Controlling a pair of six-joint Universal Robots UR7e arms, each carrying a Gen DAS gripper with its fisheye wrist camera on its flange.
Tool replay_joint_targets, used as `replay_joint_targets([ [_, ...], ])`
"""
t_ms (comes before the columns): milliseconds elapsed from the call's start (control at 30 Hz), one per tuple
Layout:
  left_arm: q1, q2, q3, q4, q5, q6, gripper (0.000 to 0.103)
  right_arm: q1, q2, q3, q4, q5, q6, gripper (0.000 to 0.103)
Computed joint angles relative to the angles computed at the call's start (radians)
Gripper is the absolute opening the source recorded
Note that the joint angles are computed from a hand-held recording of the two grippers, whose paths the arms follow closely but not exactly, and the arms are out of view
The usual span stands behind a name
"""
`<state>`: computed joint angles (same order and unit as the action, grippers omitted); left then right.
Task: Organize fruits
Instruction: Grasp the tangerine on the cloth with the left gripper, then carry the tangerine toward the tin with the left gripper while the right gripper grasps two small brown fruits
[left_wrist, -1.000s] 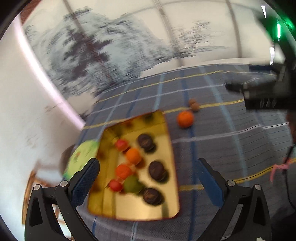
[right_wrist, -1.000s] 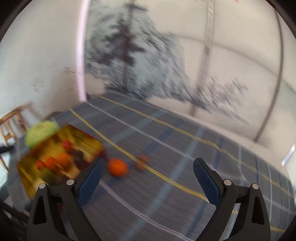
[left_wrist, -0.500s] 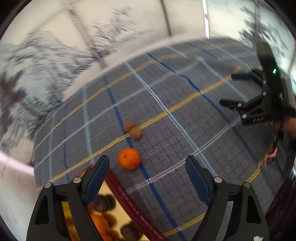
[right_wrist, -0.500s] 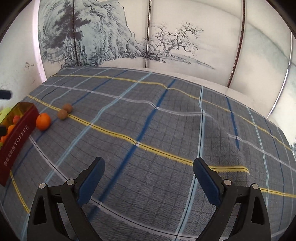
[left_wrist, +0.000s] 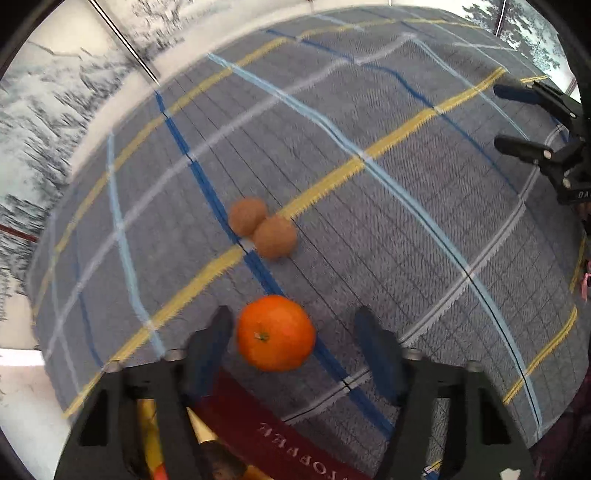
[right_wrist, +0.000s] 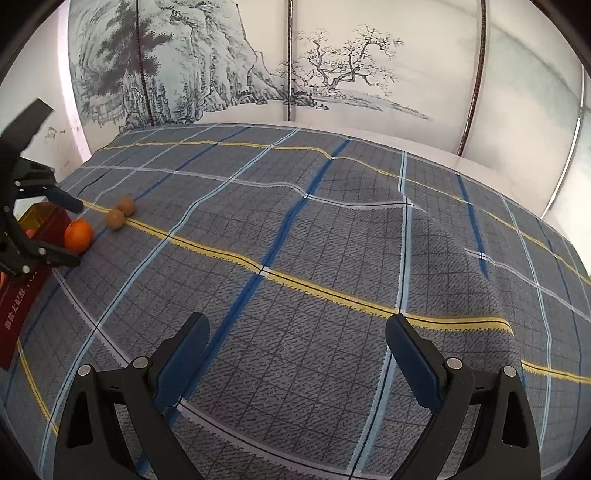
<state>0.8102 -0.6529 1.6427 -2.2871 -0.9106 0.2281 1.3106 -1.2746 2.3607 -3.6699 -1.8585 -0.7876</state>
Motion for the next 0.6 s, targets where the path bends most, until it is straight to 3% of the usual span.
replay_joint_targets([
  [33,0.006,-0.006,0.002,-0.008,-0.022,-0.003,0.04,0.0,0.0,0.0,0.001,-0.001,0.001,0.096],
  [67,0.013,-0.011,-0.003,0.003,-0.048,-0.023,0.037,0.0,0.0,-0.001,0.003,-0.001,0.004,0.096],
  [233,-0.019,-0.028,0.072,-0.118,-0.01,-0.132,0.036,0.002,0.004,-0.009,0.018,-0.016,0.01,0.096],
  [400,-0.088,-0.092,0.221,-0.333,0.007,-0.388,0.036,0.002,0.004,-0.006,0.016,-0.007,0.0,0.096],
  [500,-0.129,-0.139,0.301,-0.396,-0.004,-0.527,0.036,-0.006,-0.027,0.013,0.058,0.07,-0.033,0.096],
  [600,-0.169,-0.172,0.369,-0.448,0.015,-0.616,0.036,0.03,-0.069,0.009,0.175,0.151,-0.085,0.096],
])
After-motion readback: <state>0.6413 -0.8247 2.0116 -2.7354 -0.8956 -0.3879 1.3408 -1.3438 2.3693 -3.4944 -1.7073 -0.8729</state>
